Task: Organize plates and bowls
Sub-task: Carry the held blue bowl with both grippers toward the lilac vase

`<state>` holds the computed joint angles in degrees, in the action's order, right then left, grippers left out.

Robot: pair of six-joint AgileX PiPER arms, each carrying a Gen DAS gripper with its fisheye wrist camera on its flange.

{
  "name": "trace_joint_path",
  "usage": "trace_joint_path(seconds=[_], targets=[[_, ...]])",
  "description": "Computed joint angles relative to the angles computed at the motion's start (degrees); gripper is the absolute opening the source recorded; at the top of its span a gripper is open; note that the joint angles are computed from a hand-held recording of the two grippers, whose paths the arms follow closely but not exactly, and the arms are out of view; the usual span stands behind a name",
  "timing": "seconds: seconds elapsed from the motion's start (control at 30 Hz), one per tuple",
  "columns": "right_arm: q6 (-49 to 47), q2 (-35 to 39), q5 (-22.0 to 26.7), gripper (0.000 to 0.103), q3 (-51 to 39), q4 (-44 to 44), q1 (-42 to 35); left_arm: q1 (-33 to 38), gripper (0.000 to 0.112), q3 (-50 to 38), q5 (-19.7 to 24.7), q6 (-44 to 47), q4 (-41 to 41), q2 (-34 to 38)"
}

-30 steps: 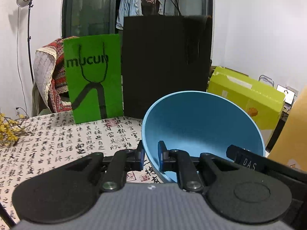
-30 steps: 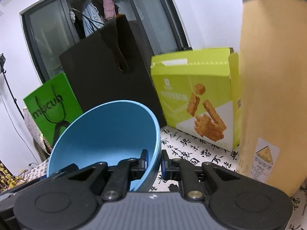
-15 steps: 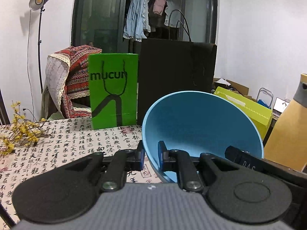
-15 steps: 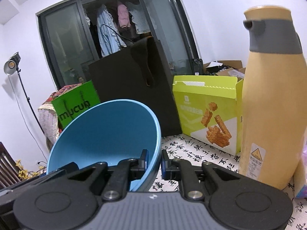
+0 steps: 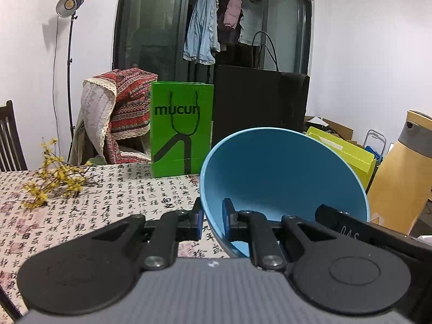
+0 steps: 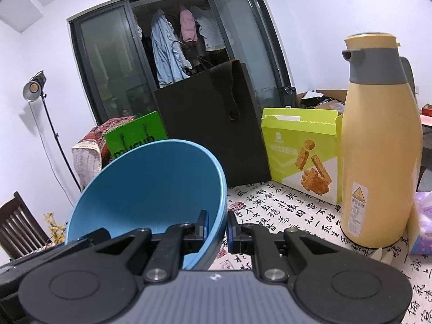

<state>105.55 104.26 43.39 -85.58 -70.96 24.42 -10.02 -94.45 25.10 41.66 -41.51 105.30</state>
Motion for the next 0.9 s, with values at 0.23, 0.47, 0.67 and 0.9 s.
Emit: trace_joint_path(seconds=[0.23,0.47,0.67,0.9], targets=[[1.43,-1.7,3.28,0.013,1.09,-0.79,4.65,3.25,0.015,6.04,0.33,6.96,-6.52,-5.03],[3.49,-2.63,5.95,0.013,1.97,-2.05,8.92,6.81,0.015,11.8,0.94,14.63,-13.73,-9.76],[4.51,-2.65,8.21,0.013,1.96,-2.81,12.36,10.52,0.015,15.35,2.84,20.25,-19.12,-12.51],[5.31,-2.22,10.6,0.013,1.14,-3.52,16.4,15.37,0.015,18.17,5.7,24.76,-23.78,-15.05]])
